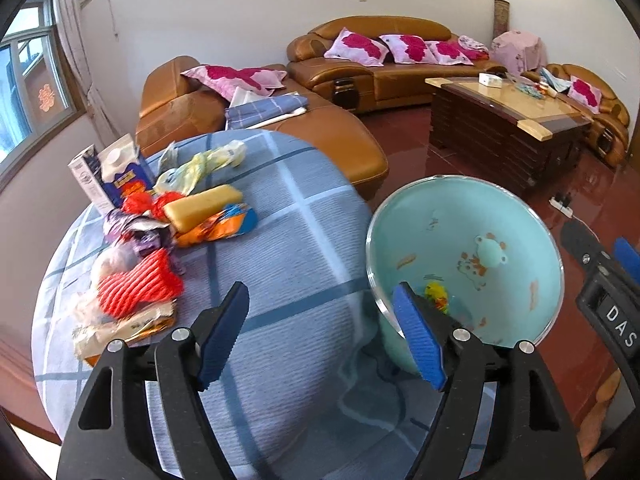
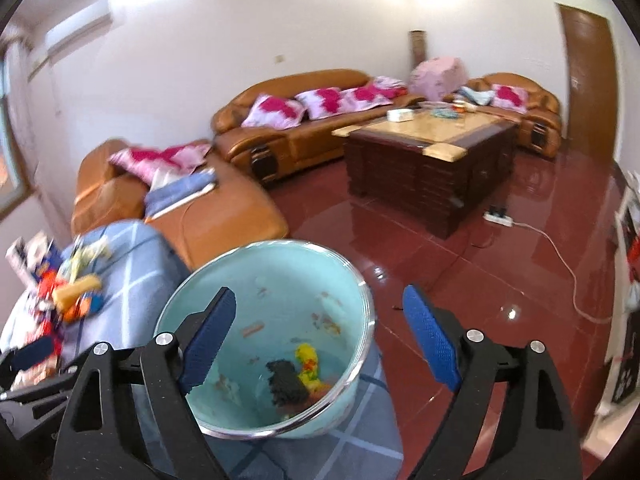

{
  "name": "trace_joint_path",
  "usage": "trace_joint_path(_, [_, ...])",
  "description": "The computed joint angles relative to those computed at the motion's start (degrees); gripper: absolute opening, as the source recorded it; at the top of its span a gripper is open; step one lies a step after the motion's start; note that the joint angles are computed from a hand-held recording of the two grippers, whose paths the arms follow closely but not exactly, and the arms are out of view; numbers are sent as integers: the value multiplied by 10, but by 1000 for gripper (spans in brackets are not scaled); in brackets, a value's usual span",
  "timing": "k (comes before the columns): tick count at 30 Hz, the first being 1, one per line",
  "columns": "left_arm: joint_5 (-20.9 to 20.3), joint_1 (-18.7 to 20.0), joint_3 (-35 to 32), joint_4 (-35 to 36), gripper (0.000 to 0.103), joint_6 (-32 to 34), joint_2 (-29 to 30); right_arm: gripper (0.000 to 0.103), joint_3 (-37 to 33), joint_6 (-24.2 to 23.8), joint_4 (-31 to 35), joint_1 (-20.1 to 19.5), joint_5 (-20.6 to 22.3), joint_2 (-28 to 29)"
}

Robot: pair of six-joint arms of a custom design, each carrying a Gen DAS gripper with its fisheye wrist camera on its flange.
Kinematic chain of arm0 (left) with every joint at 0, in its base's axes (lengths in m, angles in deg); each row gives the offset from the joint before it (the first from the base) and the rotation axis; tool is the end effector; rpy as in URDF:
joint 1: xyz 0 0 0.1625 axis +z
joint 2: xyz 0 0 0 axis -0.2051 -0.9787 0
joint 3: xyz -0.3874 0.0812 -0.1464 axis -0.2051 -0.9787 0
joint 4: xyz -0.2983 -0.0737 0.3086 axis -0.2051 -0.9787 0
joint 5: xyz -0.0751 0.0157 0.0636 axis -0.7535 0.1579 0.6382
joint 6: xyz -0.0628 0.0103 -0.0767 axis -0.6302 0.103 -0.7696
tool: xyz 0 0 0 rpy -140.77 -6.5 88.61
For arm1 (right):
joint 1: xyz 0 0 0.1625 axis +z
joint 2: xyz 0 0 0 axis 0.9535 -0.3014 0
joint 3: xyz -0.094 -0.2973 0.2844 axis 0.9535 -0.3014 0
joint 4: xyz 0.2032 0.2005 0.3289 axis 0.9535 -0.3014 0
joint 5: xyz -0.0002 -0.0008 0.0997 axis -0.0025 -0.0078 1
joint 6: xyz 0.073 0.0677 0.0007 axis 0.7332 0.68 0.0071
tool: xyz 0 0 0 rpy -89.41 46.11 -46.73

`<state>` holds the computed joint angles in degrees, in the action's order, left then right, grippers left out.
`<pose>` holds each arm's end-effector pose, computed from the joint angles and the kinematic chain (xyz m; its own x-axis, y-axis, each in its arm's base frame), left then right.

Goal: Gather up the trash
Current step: 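Move both tools back over the table toward the remaining trash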

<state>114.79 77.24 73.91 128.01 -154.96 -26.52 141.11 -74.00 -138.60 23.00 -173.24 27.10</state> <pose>-0.1279 -0.8143 0.1121 -0.5817 -0.2285 -0.7807 0.4386 0.7202 -0.5376 0.1752 -0.8379 0.0435 -0.8148 -0.0174 0.5795 -0.4894 0.5564 -0.6715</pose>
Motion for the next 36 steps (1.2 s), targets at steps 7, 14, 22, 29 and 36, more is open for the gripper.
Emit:
trace_joint_path(7, [-25,9,285,-153,75,11,-158,84,16,-46,18,11,10,0])
trace_joint_path(14, [-44,28,399,-180,75,-40,-235,83,38,-61,34,18,25,-2])
trace_joint_path(22, [-62,55,490,-212,75,-82,-312,75,43,-83,68,37,49,8])
trace_joint_path(29, [-52,75,525,-246,74,-73,-357,72,6,-83,134,59,65,34])
trace_joint_path(36, [8,96,494,-220,73,-82,-357,72,-51,-82,185,74,61,71])
